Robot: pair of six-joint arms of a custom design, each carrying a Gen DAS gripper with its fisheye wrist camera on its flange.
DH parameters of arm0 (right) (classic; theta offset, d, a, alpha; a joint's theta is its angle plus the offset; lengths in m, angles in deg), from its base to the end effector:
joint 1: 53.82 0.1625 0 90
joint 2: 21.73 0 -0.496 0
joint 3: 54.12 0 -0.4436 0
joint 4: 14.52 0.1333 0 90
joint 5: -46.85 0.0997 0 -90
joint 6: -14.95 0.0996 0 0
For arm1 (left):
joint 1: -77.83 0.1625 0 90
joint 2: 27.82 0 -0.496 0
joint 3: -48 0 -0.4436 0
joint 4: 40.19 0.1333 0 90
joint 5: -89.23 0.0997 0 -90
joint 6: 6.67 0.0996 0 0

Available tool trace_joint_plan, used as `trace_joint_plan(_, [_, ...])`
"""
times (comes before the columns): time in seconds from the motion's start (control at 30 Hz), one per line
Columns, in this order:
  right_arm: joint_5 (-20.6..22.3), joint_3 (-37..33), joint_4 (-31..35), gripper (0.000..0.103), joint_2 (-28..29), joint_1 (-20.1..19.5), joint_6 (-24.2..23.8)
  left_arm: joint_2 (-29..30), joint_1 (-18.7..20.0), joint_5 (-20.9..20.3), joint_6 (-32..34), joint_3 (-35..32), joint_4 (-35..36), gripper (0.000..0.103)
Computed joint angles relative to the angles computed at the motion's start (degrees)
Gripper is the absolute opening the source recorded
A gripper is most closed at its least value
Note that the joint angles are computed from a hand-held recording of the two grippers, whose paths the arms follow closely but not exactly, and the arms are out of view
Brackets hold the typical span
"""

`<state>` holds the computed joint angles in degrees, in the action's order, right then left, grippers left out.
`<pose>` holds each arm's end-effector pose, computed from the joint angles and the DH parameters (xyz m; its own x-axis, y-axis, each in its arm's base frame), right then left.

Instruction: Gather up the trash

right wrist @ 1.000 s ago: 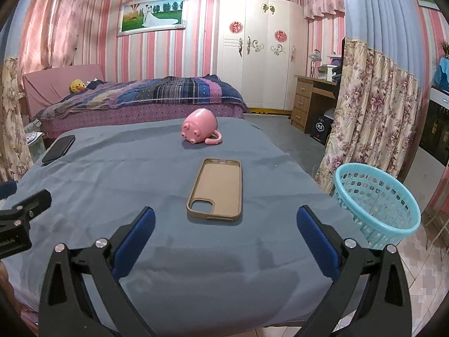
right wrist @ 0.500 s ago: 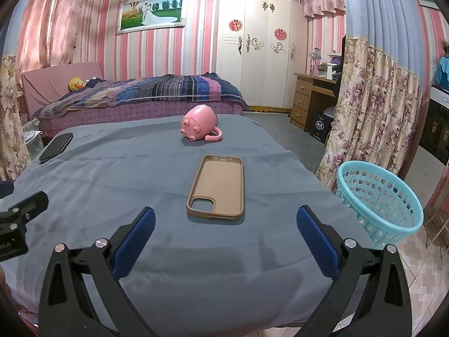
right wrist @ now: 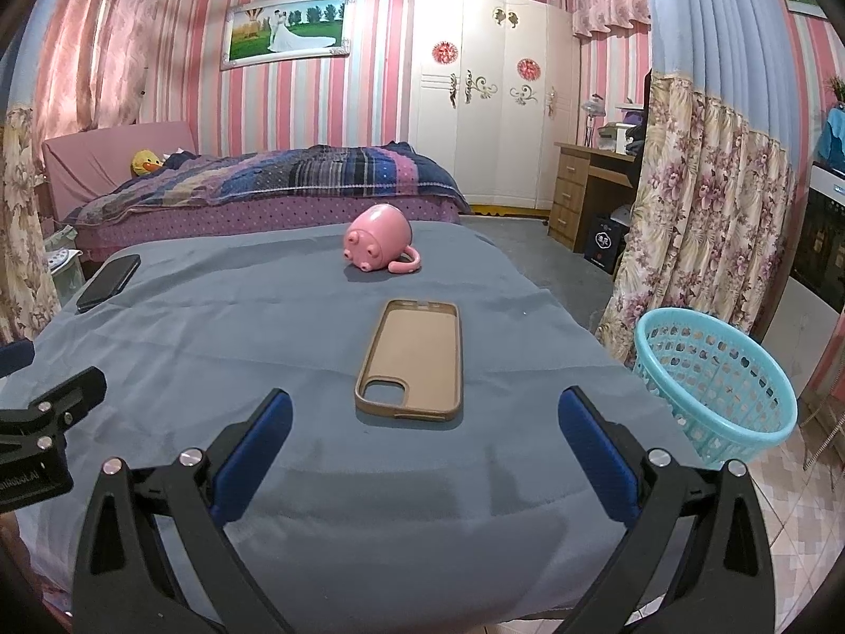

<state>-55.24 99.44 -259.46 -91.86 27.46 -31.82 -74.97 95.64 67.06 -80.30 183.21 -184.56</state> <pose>0.0591 -0.3564 0.2520 -0.6764 0.0076 0.7365 -0.6493 0.4658 -0.6012 -0.3256 -0.3415 -0.0038 -0.6548 -0.0986 -0.7494 0.5818 0.5672 -0.5830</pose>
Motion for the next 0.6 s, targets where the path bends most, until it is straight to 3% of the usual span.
trace_joint_plan(0.6, [0.4, -0.3, 0.0, 0.098, -0.1, -0.1, 0.1, 0.2, 0.2, -0.4, 1.3, 0.1, -1.5, 0.098])
